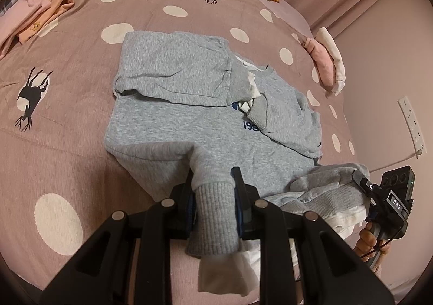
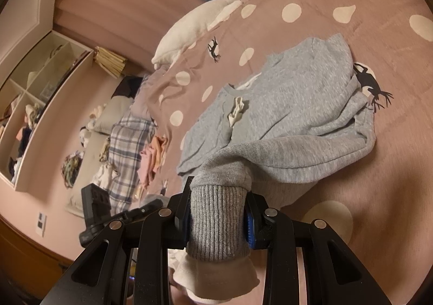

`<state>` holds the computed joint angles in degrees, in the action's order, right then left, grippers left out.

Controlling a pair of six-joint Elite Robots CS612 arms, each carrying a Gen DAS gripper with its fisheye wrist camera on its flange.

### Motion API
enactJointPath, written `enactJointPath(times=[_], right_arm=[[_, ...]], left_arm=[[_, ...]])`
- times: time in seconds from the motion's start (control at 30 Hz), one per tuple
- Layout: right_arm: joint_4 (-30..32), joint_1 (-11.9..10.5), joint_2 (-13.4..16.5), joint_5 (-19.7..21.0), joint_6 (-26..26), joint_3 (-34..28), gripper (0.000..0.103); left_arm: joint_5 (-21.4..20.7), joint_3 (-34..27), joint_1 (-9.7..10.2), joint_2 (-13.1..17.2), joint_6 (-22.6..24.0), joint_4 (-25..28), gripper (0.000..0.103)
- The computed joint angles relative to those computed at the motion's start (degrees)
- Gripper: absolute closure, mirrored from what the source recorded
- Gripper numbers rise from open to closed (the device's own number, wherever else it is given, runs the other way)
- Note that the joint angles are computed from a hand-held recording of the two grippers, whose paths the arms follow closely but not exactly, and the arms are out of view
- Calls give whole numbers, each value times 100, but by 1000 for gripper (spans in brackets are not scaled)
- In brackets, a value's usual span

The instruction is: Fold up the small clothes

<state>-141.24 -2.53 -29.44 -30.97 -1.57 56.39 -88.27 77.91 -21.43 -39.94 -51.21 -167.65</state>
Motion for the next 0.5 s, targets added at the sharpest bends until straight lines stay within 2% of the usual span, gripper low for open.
enactJointPath(times=[0.5], right_arm=[[-89,8,56,26,75,-110,70]], left_arm=[[141,-60,4,-9,100,-6,80]])
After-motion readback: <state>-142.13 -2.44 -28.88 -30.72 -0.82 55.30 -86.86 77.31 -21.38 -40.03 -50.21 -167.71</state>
